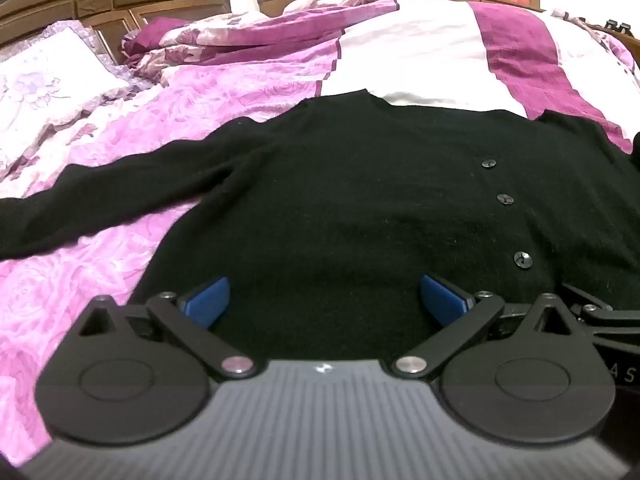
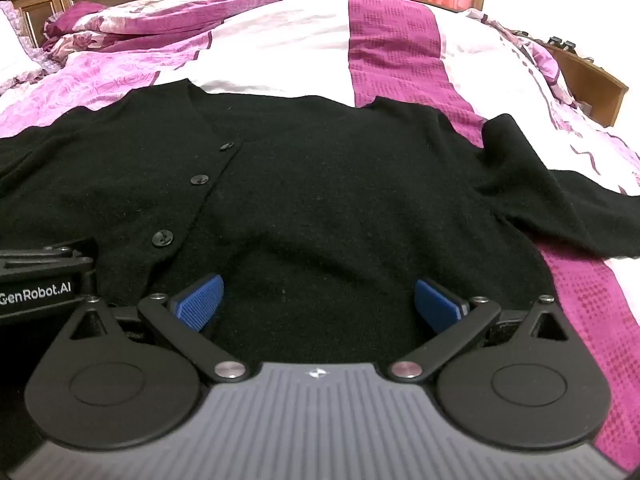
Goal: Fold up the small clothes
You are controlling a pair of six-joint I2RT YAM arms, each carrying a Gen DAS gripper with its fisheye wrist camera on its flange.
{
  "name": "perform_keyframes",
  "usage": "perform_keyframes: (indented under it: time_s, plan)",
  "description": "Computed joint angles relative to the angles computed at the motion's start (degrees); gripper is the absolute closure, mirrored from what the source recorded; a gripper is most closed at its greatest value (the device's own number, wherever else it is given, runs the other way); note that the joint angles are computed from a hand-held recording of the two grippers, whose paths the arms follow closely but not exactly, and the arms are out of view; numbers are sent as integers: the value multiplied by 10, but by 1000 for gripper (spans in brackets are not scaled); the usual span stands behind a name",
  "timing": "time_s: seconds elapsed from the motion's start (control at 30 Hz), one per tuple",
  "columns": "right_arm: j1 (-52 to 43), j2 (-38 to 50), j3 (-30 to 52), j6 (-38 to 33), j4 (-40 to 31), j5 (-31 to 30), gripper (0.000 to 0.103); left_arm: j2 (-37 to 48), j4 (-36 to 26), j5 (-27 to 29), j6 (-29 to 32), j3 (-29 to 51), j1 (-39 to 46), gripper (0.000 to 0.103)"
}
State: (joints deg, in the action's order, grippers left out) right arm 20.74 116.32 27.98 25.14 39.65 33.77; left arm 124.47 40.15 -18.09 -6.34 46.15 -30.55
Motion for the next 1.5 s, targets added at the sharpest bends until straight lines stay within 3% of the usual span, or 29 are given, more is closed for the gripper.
perform_keyframes:
  time_s: [0.2,0.23,0.4,1.5]
  plan:
    - [1,-13,-2,3,-9,0,0,11,16,-24,29,5,-8,0]
    - [-4,-18,-5,0,-8,-5,0,6,-7,-18,-23,6,-12,0]
    - [14,1,5,0,-10,21,0,7,-6,-25,-24,7,-13,0]
    - [9,4,0,-3,1,18,0,5,-11,-33,-27,8,-21,0]
